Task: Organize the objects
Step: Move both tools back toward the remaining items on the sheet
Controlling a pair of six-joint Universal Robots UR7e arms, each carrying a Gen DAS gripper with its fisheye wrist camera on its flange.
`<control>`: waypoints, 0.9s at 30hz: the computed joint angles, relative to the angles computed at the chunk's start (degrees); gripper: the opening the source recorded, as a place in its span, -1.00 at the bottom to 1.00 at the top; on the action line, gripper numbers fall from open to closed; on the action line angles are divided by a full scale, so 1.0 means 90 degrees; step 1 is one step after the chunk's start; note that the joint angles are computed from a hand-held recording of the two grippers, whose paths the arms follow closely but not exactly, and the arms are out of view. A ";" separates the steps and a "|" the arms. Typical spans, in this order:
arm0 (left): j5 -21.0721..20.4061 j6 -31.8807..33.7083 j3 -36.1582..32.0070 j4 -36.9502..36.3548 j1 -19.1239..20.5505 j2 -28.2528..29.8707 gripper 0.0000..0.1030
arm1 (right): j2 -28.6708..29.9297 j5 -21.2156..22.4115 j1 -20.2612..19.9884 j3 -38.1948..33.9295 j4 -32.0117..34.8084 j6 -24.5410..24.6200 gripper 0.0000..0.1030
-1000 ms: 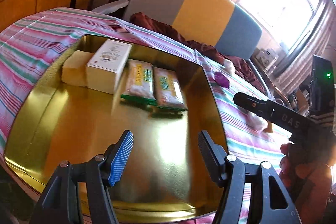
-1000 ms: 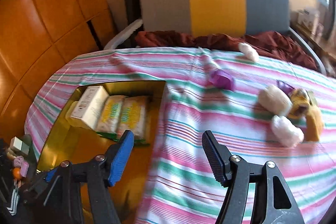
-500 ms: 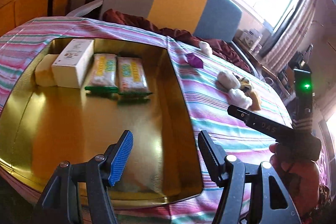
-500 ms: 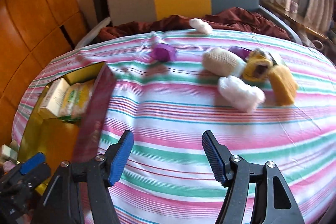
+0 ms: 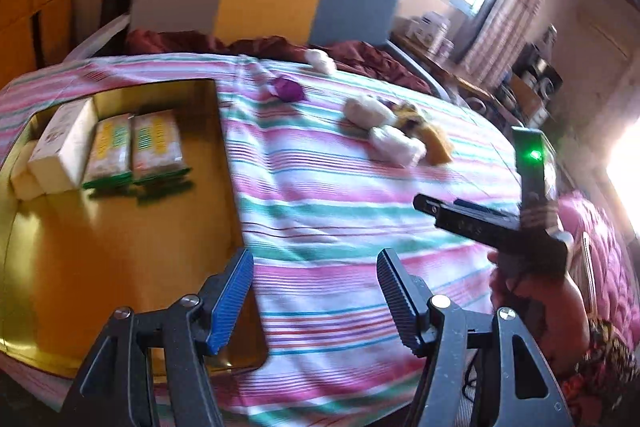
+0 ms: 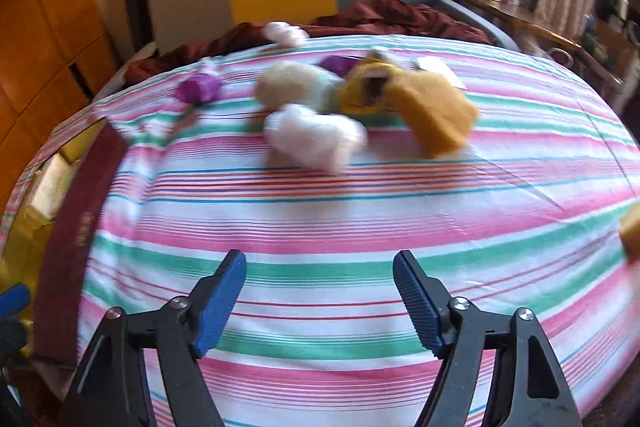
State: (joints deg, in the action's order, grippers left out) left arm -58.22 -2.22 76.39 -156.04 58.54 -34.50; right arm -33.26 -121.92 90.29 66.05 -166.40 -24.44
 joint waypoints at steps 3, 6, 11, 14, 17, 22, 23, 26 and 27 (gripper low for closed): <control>-0.0131 0.0200 -0.0047 0.0059 -0.0045 0.0064 0.26 | -0.0029 -0.0026 -0.0146 -0.0036 -0.0254 -0.0057 0.59; -0.0272 0.0273 -0.0117 0.0205 -0.0065 0.0119 0.26 | 0.0061 -0.0097 -0.0264 -0.0354 -0.0411 -0.0153 0.60; -0.0342 0.0261 -0.0216 0.0433 -0.0091 0.0197 0.26 | 0.0488 0.0089 -0.0393 -0.1541 -0.0180 -0.0334 0.77; -0.0276 0.0249 -0.0252 0.0564 -0.0107 0.0236 0.26 | 0.0809 0.0263 -0.0432 -0.2286 0.0079 -0.0608 0.79; -0.0215 0.0230 -0.0326 0.0712 -0.0119 0.0295 0.26 | 0.1184 0.0392 -0.0464 -0.3062 0.0446 -0.0897 0.79; -0.0165 0.0359 -0.0393 0.0807 -0.0131 0.0347 0.26 | 0.1633 0.0597 -0.0534 -0.3905 0.0953 -0.1320 0.74; -0.0145 0.0354 -0.0413 0.0838 -0.0128 0.0363 0.26 | 0.1688 0.0640 -0.0547 -0.4042 0.1160 -0.1316 0.58; -0.0096 0.0234 -0.0589 0.1016 -0.0101 0.0477 0.26 | 0.1703 0.0747 -0.0575 -0.4061 0.1269 -0.1343 0.40; -0.0116 0.0188 -0.0644 0.1071 -0.0092 0.0502 0.26 | 0.1662 0.0780 -0.0581 -0.3961 0.1183 -0.1367 0.36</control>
